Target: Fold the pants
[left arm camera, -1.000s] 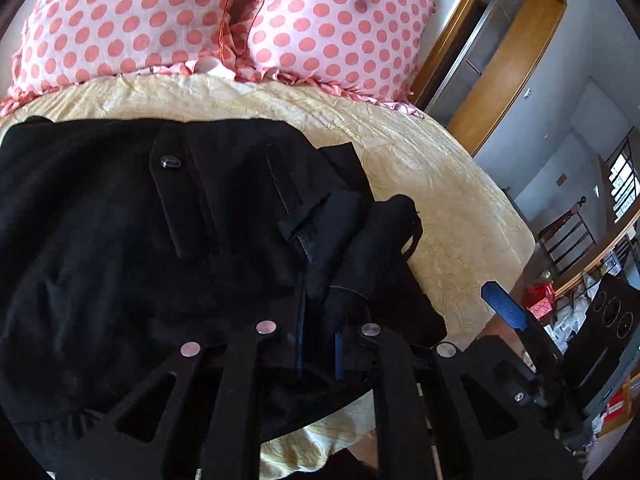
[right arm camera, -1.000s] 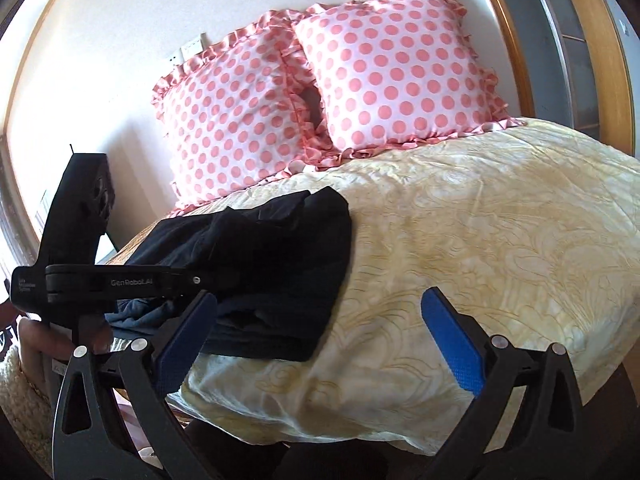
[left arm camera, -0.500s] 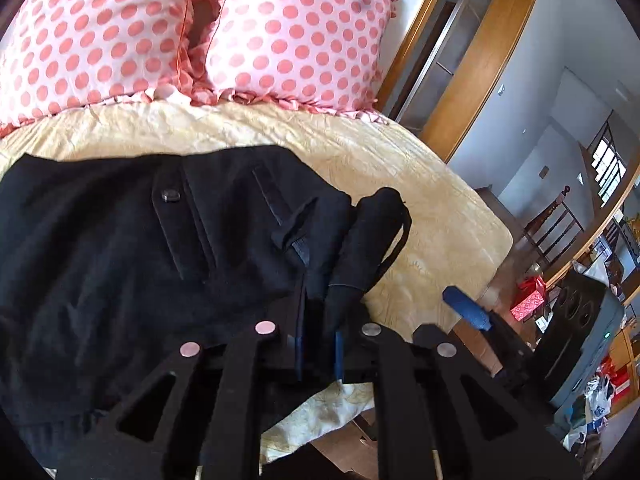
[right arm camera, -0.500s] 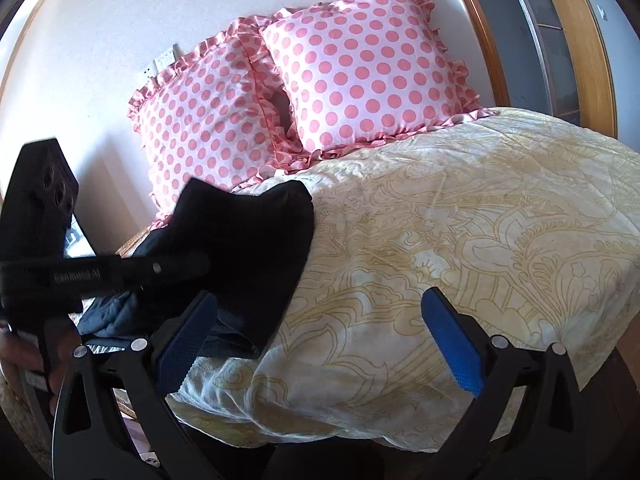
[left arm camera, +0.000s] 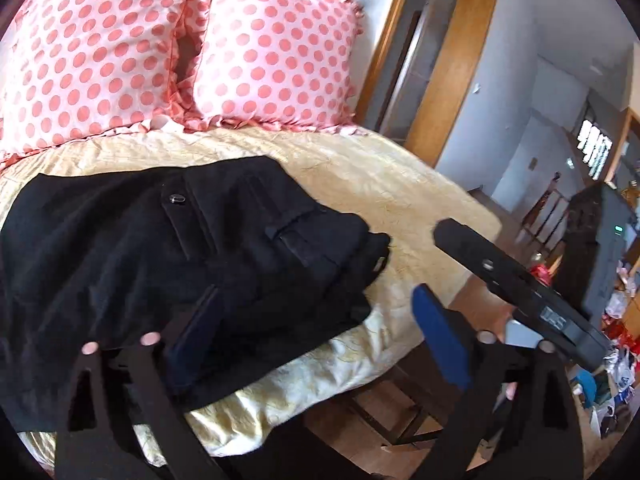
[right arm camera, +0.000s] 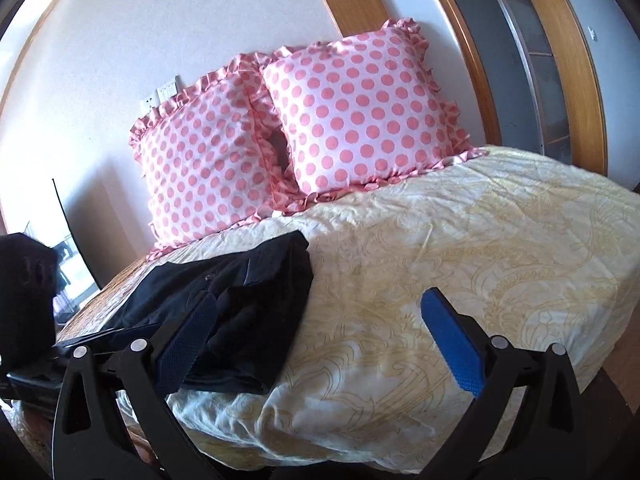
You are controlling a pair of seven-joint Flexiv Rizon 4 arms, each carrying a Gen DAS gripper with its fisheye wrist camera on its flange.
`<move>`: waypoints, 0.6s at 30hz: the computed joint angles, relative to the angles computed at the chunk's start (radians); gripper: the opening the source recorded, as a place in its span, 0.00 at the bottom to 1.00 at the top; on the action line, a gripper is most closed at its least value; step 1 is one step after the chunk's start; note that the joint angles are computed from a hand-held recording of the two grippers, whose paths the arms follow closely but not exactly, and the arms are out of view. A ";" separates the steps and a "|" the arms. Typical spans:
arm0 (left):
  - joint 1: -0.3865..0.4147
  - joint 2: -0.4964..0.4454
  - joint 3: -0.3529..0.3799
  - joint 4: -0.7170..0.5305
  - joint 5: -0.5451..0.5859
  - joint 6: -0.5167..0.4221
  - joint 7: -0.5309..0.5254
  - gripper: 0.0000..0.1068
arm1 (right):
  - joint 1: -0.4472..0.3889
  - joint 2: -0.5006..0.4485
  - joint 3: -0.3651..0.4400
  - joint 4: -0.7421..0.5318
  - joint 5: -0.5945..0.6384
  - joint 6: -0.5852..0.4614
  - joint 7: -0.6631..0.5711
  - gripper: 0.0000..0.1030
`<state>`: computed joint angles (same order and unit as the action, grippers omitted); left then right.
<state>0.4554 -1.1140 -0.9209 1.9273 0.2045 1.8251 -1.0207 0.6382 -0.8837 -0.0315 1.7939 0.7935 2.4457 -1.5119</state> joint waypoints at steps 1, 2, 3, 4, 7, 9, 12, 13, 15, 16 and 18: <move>0.037 -0.013 -0.030 0.027 0.004 0.008 0.021 0.93 | 0.009 0.003 -0.009 -0.001 0.001 0.014 -0.018 0.99; 0.046 0.002 -0.026 0.054 -0.022 0.046 0.036 0.93 | 0.014 0.009 -0.014 -0.003 0.000 0.020 -0.032 0.99; 0.035 0.033 0.009 0.061 -0.021 0.091 0.002 0.93 | 0.018 0.014 -0.015 -0.004 -0.015 0.023 -0.040 0.99; 0.005 0.077 0.077 0.056 -0.013 0.152 -0.064 0.93 | 0.011 0.019 -0.004 0.001 -0.061 0.025 -0.034 0.99; -0.129 0.186 0.293 0.033 -0.115 0.287 -0.162 0.93 | -0.025 0.016 0.042 0.008 -0.261 0.033 0.008 0.99; -0.127 0.199 0.318 0.005 -0.132 0.245 -0.194 0.93 | -0.077 0.000 0.090 0.003 -0.444 0.038 0.084 0.99; -0.040 0.163 0.238 -0.054 -0.110 0.087 -0.246 0.93 | -0.155 -0.032 0.142 -0.046 -0.665 -0.018 0.232 0.99; -0.032 0.155 0.233 -0.076 -0.119 0.042 -0.265 0.93 | -0.182 -0.043 0.162 -0.069 -0.702 -0.053 0.260 0.99; -0.049 0.157 0.265 -0.100 -0.155 -0.016 -0.290 0.93 | -0.179 -0.058 0.124 -0.099 -0.744 -0.145 0.361 0.99; -0.077 0.166 0.307 -0.111 -0.186 -0.046 -0.304 0.92 | -0.137 -0.051 0.075 -0.110 -0.670 -0.232 0.371 0.99; -0.082 0.157 0.322 -0.109 -0.201 -0.061 -0.295 0.90 | -0.127 -0.060 0.040 -0.110 -0.658 -0.359 0.442 0.99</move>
